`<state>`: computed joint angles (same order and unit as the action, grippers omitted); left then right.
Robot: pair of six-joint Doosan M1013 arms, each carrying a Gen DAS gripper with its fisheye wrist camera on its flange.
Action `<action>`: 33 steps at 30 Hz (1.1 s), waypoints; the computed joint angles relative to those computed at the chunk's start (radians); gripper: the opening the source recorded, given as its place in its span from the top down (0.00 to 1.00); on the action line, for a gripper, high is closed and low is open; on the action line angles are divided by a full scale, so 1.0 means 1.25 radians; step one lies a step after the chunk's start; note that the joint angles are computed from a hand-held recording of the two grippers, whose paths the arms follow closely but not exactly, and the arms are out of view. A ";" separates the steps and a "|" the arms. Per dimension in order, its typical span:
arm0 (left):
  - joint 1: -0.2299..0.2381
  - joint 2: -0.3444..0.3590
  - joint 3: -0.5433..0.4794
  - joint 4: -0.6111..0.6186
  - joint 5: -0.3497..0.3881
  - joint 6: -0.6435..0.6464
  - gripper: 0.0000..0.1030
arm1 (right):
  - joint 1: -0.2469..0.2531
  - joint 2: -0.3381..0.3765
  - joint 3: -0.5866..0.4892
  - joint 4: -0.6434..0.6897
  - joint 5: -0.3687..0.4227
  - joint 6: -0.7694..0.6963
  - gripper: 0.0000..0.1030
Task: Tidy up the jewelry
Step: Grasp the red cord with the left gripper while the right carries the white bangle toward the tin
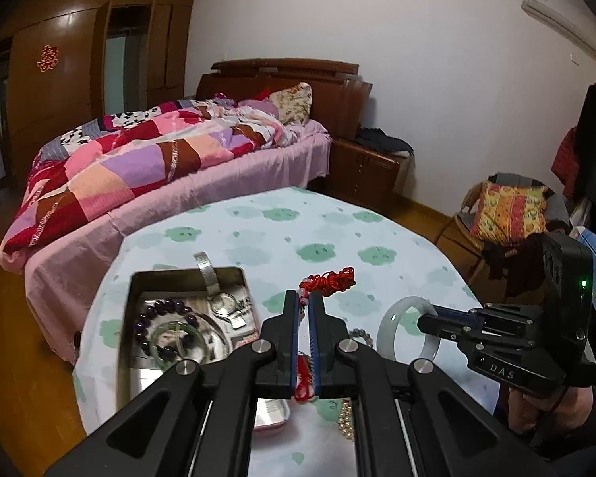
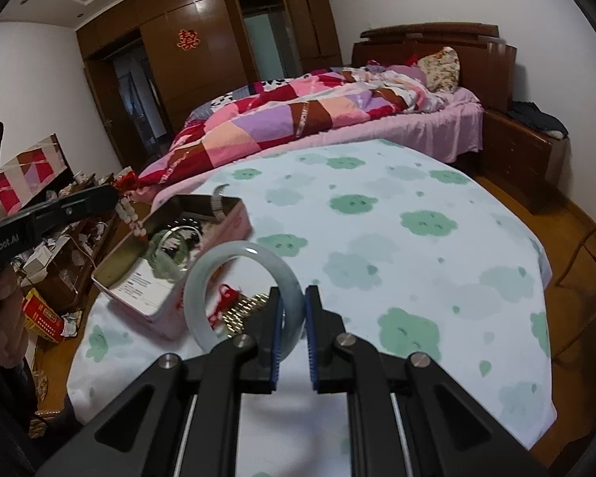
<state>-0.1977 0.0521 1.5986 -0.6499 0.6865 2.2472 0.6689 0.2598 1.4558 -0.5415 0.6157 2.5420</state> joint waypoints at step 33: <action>0.071 0.039 -0.003 0.097 -0.047 -0.153 0.97 | 0.021 0.156 -0.248 0.182 0.076 -0.335 0.87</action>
<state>-0.1095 0.1012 1.5951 -0.5287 0.6279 2.0563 0.6947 0.4543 1.1454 -0.3145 0.7106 2.1229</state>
